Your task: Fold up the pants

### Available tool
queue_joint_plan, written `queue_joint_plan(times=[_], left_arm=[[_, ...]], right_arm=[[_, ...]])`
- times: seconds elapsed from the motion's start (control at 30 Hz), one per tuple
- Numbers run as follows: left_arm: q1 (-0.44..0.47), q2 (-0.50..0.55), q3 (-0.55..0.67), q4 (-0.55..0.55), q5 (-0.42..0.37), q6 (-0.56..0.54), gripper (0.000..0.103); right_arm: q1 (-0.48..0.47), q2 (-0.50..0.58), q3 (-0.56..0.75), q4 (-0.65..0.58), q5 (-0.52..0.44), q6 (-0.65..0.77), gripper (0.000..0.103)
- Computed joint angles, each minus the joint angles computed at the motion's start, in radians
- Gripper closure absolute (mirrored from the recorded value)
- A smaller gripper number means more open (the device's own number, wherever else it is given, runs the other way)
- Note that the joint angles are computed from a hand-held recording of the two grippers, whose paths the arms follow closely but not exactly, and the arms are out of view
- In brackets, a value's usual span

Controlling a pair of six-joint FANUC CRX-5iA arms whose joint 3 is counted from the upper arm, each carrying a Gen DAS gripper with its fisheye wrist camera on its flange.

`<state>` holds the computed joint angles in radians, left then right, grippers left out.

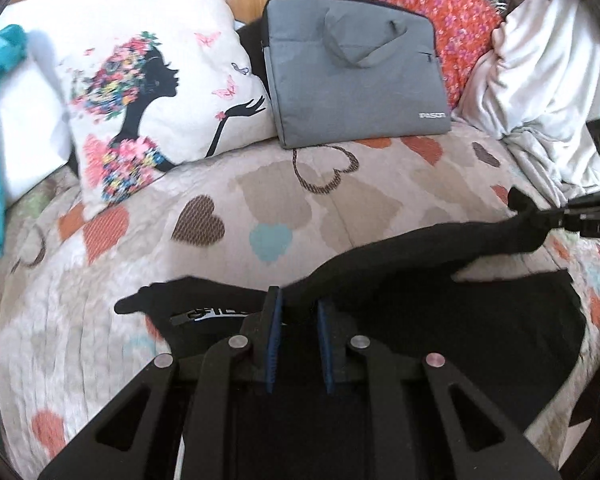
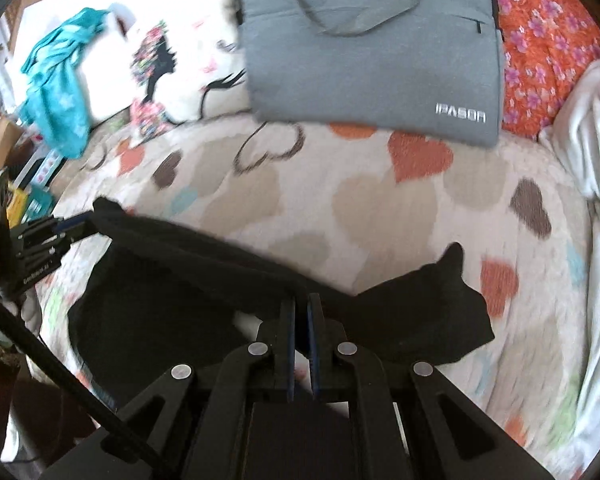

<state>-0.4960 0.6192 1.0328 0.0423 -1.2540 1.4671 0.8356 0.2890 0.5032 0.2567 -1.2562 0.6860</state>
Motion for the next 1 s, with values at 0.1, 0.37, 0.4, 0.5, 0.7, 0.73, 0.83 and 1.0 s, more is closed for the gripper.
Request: queue_joint_plan(times=[0.1,0.37,0.4,0.5,0.7,0.73,0.83,1.0], left_arm=[[-0.013,-0.128,-0.202,-0.017,0.077,0.015,0.087],[-0.038,-0.322,-0.508,-0.055,0.167,0.093,0.101],[-0.037,-0.337,-0.528,-0.063,0.165,0.112,0.101],[-0.011,-0.379,-0.598,-0.045,0.161,0.151,0.101],[0.071,-0.455,-0.724,0.044,0.22,0.253,0.101],[0.085,-0.461,-0.738,0.061,0.233,0.276,0.101],[0.136,-0.459,-0.753,0.111,0.252,0.366,0.091],[0.208,-0.407,-0.743,0.213,0.287,0.465,0.06]], right_arm=[[0.059,-0.069,-0.114,0.015,0.037,-0.079,0.097],[0.174,-0.191,-0.336,0.024,0.106,-0.286,0.097],[0.186,-0.202,-0.358,0.029,0.107,-0.314,0.097],[0.211,-0.241,-0.421,0.025,0.14,-0.372,0.097],[0.246,-0.262,-0.466,0.024,0.147,-0.421,0.097],[0.25,-0.265,-0.474,0.023,0.153,-0.429,0.097],[0.247,-0.271,-0.486,0.02,0.165,-0.44,0.097],[0.245,-0.273,-0.502,0.02,0.186,-0.454,0.097]])
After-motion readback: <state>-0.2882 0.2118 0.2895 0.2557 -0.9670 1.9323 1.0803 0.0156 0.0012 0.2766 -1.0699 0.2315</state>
